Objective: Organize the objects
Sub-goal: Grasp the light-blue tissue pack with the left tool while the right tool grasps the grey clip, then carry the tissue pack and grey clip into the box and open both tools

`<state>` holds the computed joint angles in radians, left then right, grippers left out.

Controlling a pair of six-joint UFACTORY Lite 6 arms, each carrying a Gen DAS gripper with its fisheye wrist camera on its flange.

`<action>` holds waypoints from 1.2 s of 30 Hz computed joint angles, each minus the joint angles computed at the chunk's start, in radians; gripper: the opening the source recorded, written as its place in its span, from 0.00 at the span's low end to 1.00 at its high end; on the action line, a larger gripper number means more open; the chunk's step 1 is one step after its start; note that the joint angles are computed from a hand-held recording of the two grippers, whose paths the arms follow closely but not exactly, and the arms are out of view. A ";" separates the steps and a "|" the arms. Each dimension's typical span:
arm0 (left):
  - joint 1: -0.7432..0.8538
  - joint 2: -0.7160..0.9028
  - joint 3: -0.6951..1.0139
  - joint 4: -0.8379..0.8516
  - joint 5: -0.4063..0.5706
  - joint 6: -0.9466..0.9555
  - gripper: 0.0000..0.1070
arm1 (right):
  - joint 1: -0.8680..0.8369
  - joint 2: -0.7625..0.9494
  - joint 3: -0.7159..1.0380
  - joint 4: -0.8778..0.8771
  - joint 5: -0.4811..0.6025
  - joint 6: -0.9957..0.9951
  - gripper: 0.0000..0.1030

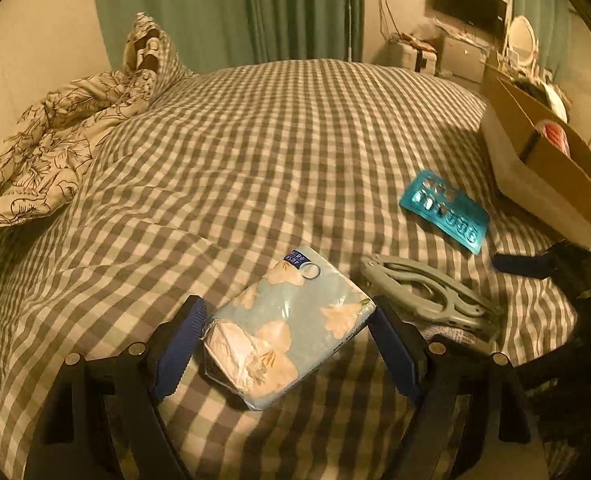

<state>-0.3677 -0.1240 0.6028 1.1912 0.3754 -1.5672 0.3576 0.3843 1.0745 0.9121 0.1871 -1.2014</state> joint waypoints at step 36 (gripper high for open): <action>-0.254 0.023 0.396 -0.292 0.175 0.284 0.79 | -0.243 -0.422 -0.064 -0.242 0.271 0.196 0.17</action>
<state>-0.6214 -0.1011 0.9983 0.8991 0.5508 -1.2830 0.1149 -0.0382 1.0109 0.6702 0.4586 -1.0050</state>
